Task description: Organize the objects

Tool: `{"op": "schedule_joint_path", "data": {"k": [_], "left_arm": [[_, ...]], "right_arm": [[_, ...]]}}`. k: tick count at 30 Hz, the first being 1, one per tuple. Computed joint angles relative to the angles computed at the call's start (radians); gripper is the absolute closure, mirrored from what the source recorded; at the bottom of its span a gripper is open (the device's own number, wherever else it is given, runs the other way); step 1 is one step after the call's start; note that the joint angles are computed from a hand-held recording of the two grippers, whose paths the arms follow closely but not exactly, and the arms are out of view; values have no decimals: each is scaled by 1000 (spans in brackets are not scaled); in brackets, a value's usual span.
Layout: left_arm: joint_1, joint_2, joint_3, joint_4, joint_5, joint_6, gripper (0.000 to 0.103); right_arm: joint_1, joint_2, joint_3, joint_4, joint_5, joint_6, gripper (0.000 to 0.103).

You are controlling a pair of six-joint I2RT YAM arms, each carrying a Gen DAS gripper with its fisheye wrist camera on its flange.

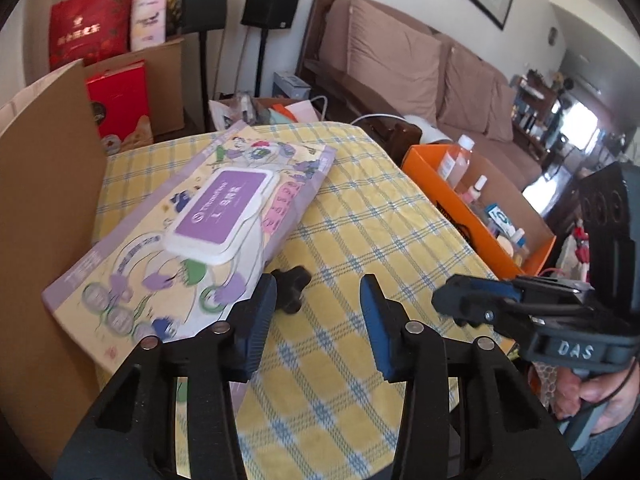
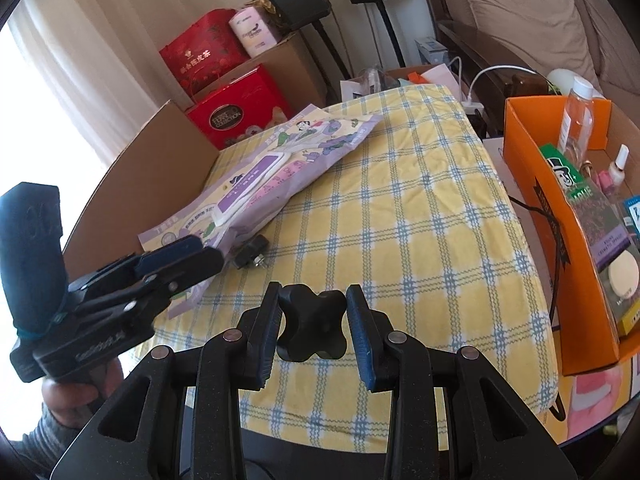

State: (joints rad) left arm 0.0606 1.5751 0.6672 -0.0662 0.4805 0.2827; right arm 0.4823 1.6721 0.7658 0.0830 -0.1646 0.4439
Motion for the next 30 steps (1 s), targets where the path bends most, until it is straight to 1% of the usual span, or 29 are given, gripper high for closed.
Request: {"op": "schedule_joint_path", "data": {"k": [3,6,9,13,15,16,17,18,21,22,23,26,30], "left_arm": [[-33,27,11,12,-19,20,63],[-77,70,28,32,-100,28,63],[-93,125,59,37,-145,24,63],[-107,157,61,71,-169,35,64],[-120,155,55,84,-188,41,71],[-124,156,53,88,-194,45,82],[-130,156,50,95,-207,47,88],[-129,156,49,96,-202,51,88],[-113,156,61,77,-169,46,94],[-106,150,59,79,-161,43,102],[-98,138,54,78,-147,41,103],[-81,110,57,29,-107,45,103],[-79,79,44,17,-93,43,103]], "right_arm": [[-5,-3,-9,2,-5,1,70],[-10,-11,-19,6,-10,6,70],[-11,-10,-17,5,-10,6,70],[-7,-9,-15,2,-10,1,70],[-3,-8,-13,3,-8,3,70],[-3,-5,-11,4,-9,3,70],[-2,-4,-10,4,-9,4,70],[-1,-4,-9,3,-8,6,70],[0,-6,-9,5,-8,8,70],[1,-7,-10,6,-7,8,70],[2,-9,-10,5,-6,10,70],[4,-17,-11,5,-5,14,70],[6,-27,-10,0,-4,20,70]]}}
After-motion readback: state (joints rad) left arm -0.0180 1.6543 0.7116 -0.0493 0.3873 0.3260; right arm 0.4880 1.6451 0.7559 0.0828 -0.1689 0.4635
